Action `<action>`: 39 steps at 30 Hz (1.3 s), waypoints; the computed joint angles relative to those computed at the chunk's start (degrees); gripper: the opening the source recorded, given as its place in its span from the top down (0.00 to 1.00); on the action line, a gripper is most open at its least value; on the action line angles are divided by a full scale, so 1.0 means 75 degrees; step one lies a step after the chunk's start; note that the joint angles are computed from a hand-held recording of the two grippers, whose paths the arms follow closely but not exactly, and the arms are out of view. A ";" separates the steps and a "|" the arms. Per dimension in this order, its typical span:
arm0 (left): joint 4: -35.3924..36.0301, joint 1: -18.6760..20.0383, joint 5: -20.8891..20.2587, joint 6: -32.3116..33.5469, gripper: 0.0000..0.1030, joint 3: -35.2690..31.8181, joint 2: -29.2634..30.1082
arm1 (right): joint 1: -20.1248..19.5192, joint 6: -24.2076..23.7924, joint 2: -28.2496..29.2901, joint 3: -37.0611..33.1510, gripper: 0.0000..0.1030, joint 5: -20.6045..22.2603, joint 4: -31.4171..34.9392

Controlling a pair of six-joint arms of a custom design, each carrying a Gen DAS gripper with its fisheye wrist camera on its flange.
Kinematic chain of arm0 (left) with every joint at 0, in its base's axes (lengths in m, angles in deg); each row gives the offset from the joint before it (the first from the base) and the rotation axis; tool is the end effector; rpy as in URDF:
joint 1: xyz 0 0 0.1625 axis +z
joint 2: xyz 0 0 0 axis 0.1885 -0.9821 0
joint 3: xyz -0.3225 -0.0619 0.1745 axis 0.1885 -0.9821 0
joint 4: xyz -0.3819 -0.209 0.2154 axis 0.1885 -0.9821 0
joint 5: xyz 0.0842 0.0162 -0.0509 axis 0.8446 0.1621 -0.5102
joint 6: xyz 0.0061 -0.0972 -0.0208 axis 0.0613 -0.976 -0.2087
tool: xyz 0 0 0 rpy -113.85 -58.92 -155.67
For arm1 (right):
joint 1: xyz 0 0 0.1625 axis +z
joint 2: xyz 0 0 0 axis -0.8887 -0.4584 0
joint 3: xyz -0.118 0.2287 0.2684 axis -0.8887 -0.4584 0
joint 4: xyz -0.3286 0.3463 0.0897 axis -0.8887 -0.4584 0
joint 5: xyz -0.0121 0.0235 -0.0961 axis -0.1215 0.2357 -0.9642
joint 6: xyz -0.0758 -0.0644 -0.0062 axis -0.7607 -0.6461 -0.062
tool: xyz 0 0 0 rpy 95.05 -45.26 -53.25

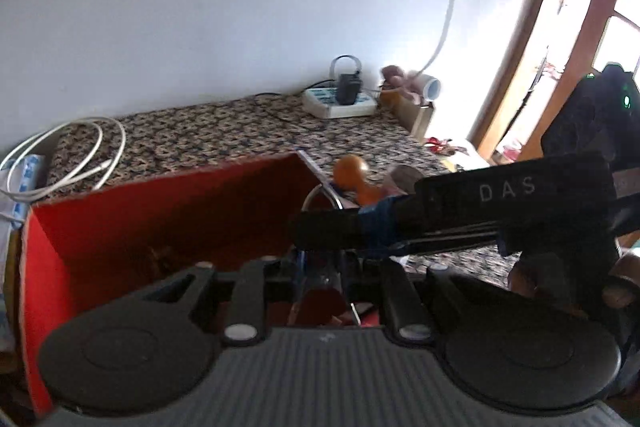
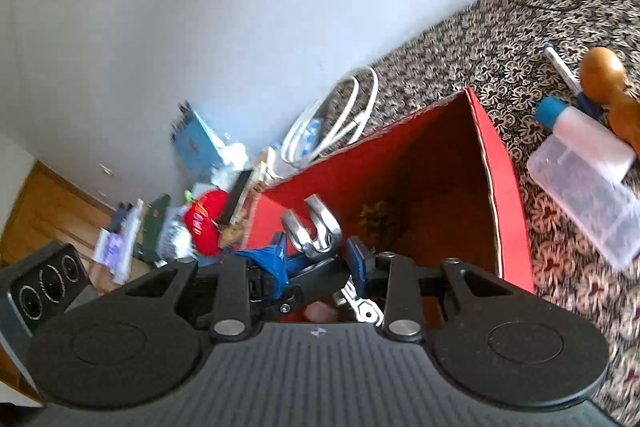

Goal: Organize rigid objects
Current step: 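Carry the metal clip over the red box and lower it inside, then open the right gripper to release the metal clip in the box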

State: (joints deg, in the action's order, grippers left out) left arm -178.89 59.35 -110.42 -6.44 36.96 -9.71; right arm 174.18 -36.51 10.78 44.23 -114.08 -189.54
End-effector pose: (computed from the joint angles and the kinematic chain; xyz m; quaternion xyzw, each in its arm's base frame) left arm -0.1778 -0.8553 0.2968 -0.5993 -0.7983 0.0356 0.0472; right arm 0.3447 -0.6786 0.1006 -0.1779 -0.8167 0.5437 0.0757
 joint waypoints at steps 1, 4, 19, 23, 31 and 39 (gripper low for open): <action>0.0031 -0.0025 0.0132 -0.0058 0.88 -0.0229 0.0203 | -0.0071 0.0151 -0.0019 -0.0096 0.86 0.0024 0.0366; 0.0066 -0.0103 0.0632 -0.0277 0.88 -0.0775 0.0739 | -0.0308 0.0528 -0.0059 -0.0363 0.87 0.0183 0.1361; -0.0231 -0.0249 0.3013 -0.1149 0.86 -0.2239 0.2316 | -0.0874 0.0369 0.0572 -0.1915 0.86 0.0244 0.3742; -0.0502 -0.0240 0.3259 -0.1262 0.85 -0.2217 0.2347 | -0.0871 0.0226 0.0589 -0.1890 0.84 0.0235 0.3571; -0.0868 -0.0222 0.3281 -0.1472 0.68 -0.2022 0.2267 | -0.0820 0.0069 0.0699 -0.1922 0.84 0.0101 0.3026; -0.2086 -0.0274 0.3471 -0.1187 0.62 -0.0617 0.1541 | -0.0589 -0.0229 0.0771 -0.1794 0.84 -0.0291 0.2311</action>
State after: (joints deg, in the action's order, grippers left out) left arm -194.53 57.30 -84.39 -15.35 32.34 1.84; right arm 169.76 -38.23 16.57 30.77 -116.25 -172.21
